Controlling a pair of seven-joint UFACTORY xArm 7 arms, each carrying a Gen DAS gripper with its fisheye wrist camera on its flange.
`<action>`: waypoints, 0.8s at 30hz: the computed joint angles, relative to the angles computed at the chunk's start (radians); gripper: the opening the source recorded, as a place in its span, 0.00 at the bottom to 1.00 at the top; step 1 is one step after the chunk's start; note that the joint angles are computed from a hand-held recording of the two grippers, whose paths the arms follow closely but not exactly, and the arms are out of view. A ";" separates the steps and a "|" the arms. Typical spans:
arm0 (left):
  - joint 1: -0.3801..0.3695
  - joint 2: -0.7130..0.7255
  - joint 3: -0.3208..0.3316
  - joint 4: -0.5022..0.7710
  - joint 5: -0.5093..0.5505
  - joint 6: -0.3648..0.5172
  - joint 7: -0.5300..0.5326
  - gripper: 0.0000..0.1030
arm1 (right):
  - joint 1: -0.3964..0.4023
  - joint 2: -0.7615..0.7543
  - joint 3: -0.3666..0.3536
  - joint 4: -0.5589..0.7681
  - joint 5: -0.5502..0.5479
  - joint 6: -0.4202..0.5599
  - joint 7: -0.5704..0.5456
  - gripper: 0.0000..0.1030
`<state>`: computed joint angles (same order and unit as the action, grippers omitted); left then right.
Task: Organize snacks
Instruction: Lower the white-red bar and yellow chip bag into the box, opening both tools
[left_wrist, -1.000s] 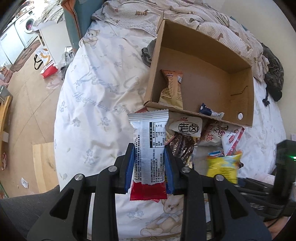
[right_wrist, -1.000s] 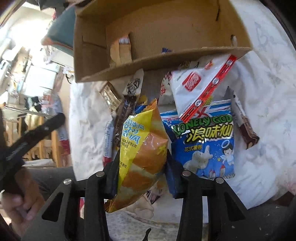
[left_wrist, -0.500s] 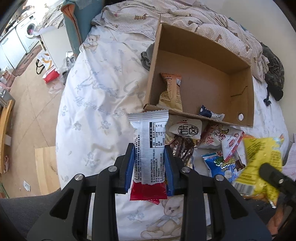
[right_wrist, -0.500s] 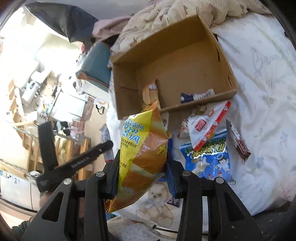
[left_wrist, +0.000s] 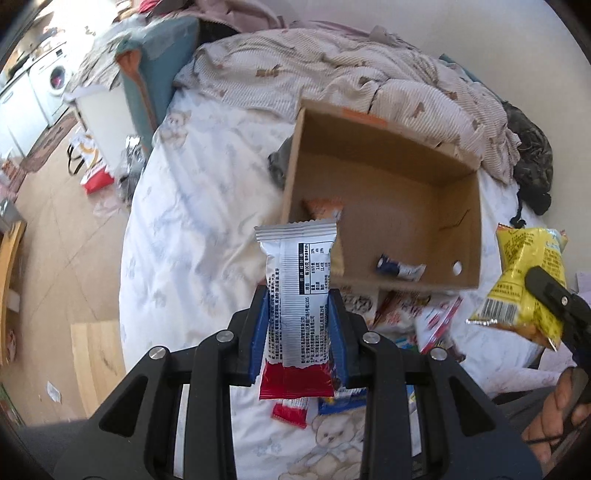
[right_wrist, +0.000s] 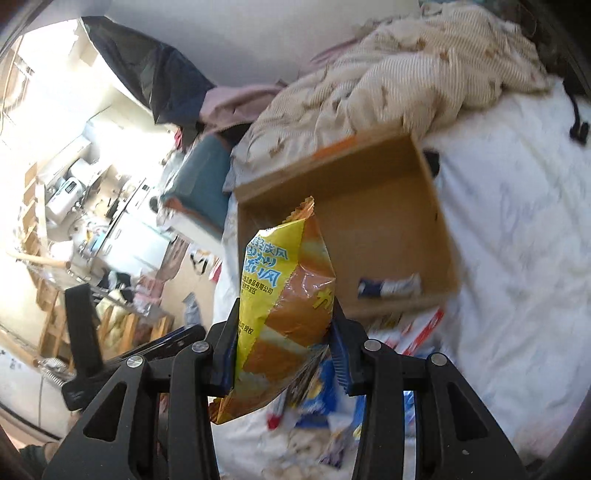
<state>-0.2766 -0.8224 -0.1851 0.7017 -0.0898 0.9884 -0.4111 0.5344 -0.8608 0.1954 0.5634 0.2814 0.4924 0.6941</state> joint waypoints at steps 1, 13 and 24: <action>0.001 0.023 0.000 0.021 0.006 -0.007 0.010 0.26 | -0.017 0.003 -0.005 0.005 -0.011 -0.003 -0.003 0.41; 0.024 0.271 -0.062 0.178 0.140 -0.170 0.029 0.26 | -0.125 0.133 -0.053 0.085 -0.069 0.024 -0.078 0.42; 0.009 0.364 -0.051 0.123 0.185 -0.298 0.009 0.26 | -0.177 0.288 -0.019 0.160 -0.124 0.133 -0.131 0.42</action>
<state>-0.2674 -0.4580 -0.2357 0.8250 0.0953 0.6900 -0.4016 0.3573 -0.5728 0.1759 0.7239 0.1579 0.6251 0.5628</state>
